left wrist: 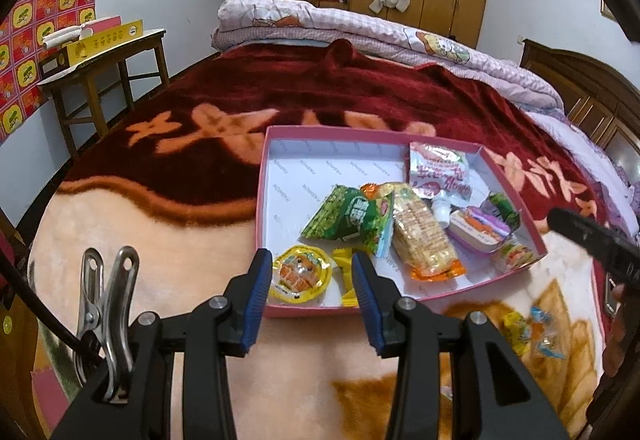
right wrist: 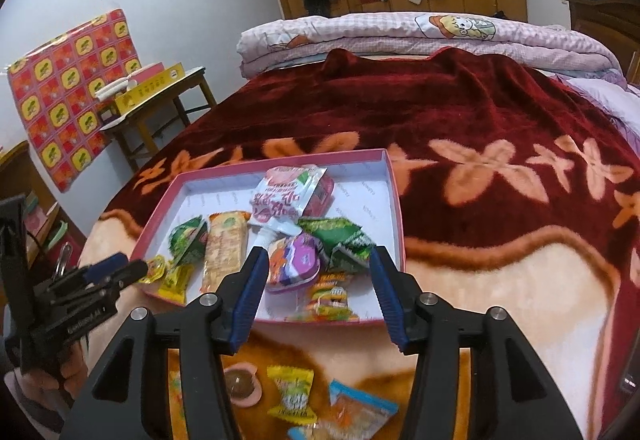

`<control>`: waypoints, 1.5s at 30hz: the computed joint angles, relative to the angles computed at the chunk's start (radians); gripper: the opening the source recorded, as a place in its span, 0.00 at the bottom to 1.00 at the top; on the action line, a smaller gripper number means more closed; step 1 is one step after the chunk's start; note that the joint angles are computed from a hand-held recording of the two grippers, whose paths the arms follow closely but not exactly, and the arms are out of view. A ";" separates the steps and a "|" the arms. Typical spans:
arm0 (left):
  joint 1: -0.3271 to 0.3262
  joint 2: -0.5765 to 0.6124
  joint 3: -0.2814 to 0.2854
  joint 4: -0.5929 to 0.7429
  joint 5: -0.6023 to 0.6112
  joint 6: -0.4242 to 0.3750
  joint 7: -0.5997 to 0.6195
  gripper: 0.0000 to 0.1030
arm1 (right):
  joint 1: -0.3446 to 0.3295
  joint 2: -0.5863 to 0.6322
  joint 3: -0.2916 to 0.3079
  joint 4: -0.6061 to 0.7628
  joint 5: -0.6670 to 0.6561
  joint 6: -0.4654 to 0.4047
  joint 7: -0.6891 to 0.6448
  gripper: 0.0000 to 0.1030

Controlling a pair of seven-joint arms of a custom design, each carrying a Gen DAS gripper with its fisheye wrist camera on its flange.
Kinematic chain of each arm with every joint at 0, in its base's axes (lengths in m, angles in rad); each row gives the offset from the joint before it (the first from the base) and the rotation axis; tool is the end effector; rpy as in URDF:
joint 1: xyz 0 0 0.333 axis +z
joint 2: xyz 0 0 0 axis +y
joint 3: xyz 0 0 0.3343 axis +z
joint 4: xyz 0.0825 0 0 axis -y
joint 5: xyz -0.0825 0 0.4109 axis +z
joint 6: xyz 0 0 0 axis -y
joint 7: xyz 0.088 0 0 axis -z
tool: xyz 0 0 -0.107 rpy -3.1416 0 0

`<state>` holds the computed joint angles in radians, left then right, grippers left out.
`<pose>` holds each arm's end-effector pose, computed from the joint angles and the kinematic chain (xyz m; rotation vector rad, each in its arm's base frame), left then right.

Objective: Organize snacks
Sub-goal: 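Open both tools to release the pea bag and jelly cup in the tray, then withdraw both open tools from the tray toward the candies on the blanket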

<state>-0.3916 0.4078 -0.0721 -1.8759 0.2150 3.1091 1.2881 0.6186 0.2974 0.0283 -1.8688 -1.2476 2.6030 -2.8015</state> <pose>0.6298 -0.3285 0.3926 -1.4477 2.1244 -0.9914 0.5320 0.4246 0.3951 -1.4016 1.8704 -0.6919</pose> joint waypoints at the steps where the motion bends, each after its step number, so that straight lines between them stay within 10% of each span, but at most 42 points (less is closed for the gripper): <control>1: 0.002 -0.008 -0.004 -0.007 -0.001 0.002 0.000 0.42 | 0.001 -0.004 0.001 -0.004 0.001 -0.001 -0.001 0.52; 13: -0.017 -0.090 -0.007 -0.098 0.020 0.013 0.006 0.42 | 0.010 -0.041 0.034 -0.078 0.078 0.011 -0.013 0.52; 26: 0.115 -0.134 -0.198 -0.182 -0.093 0.006 0.143 0.42 | 0.021 -0.054 0.046 -0.137 0.122 0.020 0.036 0.52; 45: 0.149 -0.140 -0.284 -0.205 -0.248 -0.025 0.304 0.42 | 0.031 -0.035 0.041 -0.160 0.164 0.039 0.074 0.52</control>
